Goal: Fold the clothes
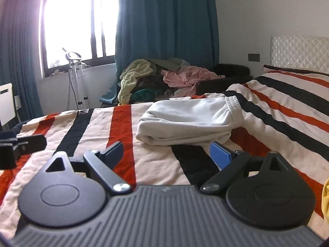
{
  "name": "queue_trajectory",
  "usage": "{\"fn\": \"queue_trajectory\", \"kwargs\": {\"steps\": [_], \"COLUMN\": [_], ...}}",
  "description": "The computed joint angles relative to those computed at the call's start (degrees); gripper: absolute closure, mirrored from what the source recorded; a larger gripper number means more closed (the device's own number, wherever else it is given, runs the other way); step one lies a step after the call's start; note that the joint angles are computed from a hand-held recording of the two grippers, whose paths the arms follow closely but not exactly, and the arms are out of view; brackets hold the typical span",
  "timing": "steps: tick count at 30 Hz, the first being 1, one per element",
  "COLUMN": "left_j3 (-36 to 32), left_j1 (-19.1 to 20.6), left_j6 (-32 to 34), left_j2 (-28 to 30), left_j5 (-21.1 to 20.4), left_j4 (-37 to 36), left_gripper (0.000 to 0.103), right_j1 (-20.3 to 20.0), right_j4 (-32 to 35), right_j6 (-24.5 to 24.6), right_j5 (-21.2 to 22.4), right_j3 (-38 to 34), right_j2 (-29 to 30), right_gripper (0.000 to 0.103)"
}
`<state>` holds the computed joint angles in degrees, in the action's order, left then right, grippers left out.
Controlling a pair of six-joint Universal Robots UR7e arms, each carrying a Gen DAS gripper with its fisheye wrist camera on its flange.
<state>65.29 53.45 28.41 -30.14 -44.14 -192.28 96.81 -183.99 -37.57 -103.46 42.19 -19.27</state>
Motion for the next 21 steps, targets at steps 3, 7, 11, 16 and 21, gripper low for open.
{"fn": "queue_trajectory", "kwargs": {"steps": [3,7,11,16,21], "left_j3": [0.5,1.1,1.2,1.2,1.2], "left_j1": [-0.2,-0.4,-0.5,-0.6,-0.5], "left_j6": [0.1,0.5,-0.1,0.1,0.2], "left_j2": [-0.3,-0.4,-0.5,-0.4,-0.4], "left_j5": [0.1,0.5,0.9,1.2,1.0], "left_j4": [-0.7,-1.7,-1.0,-1.5,-1.8], "left_gripper": [0.0,0.0,0.0,0.0,0.0], "right_j1": [0.1,0.2,0.4,0.5,0.6], "right_j4": [-0.2,-0.1,-0.3,-0.5,-0.4], "right_j6": [-0.2,0.0,-0.4,-0.7,-0.8], "right_j5": [-0.1,-0.3,-0.7,-1.1,-1.4], "right_j3": [0.3,0.8,0.7,0.7,0.6], "right_j2": [-0.1,-0.3,-0.1,0.0,0.2], "right_gripper": [0.011,0.011,0.011,0.011,0.011]}}
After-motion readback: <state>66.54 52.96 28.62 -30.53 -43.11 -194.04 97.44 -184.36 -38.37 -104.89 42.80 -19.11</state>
